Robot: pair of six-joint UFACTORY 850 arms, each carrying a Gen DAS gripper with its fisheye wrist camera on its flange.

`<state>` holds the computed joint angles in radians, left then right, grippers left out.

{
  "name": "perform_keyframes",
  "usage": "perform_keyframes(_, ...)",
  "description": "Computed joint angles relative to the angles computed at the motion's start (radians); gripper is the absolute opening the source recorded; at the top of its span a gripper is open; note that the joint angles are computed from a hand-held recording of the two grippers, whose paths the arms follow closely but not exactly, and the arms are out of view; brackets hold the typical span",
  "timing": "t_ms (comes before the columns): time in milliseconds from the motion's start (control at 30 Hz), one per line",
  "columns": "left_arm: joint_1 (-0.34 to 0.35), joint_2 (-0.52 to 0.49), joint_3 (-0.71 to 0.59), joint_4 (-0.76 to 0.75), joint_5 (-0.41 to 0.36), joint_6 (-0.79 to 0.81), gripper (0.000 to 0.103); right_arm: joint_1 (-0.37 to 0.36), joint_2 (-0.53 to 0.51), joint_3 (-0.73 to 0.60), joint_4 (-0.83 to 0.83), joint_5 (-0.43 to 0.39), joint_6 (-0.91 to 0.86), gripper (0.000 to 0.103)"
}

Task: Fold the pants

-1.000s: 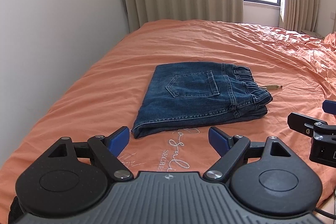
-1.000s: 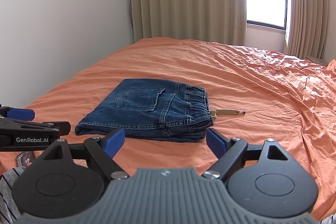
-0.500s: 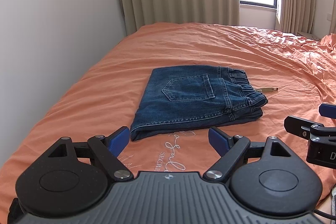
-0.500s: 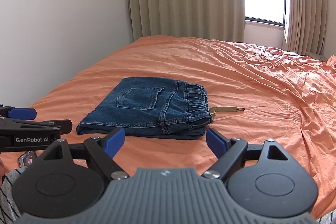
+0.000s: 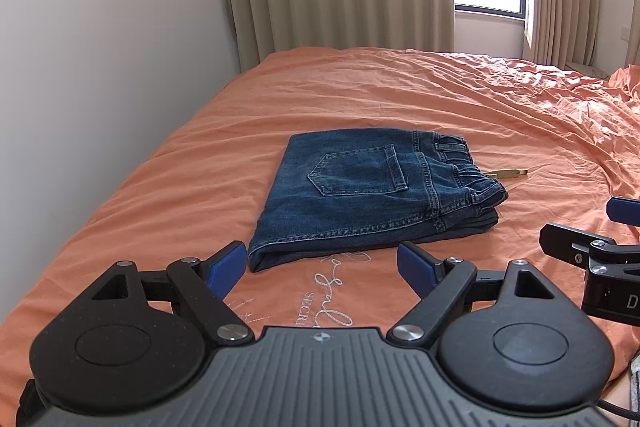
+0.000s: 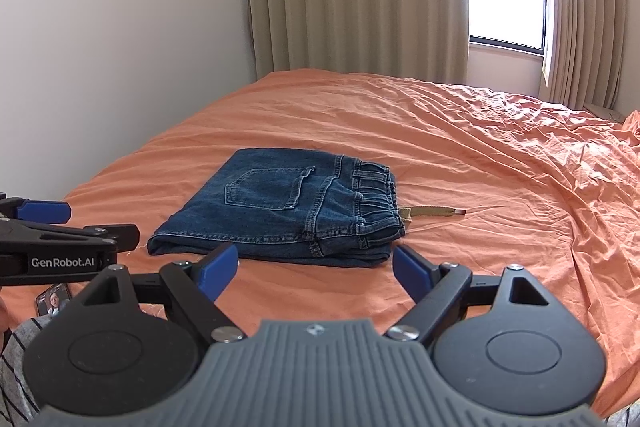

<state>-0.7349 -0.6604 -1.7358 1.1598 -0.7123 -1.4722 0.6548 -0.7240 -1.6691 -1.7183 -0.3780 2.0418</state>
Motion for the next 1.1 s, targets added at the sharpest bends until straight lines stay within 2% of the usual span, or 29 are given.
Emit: perform_keyframes(1100, -0.01, 0.02, 0.017, 0.041, -0.002, -0.036, 0.099, 0.011, 0.022, 0.022, -0.002, -0.019, 0.024, 0.081)
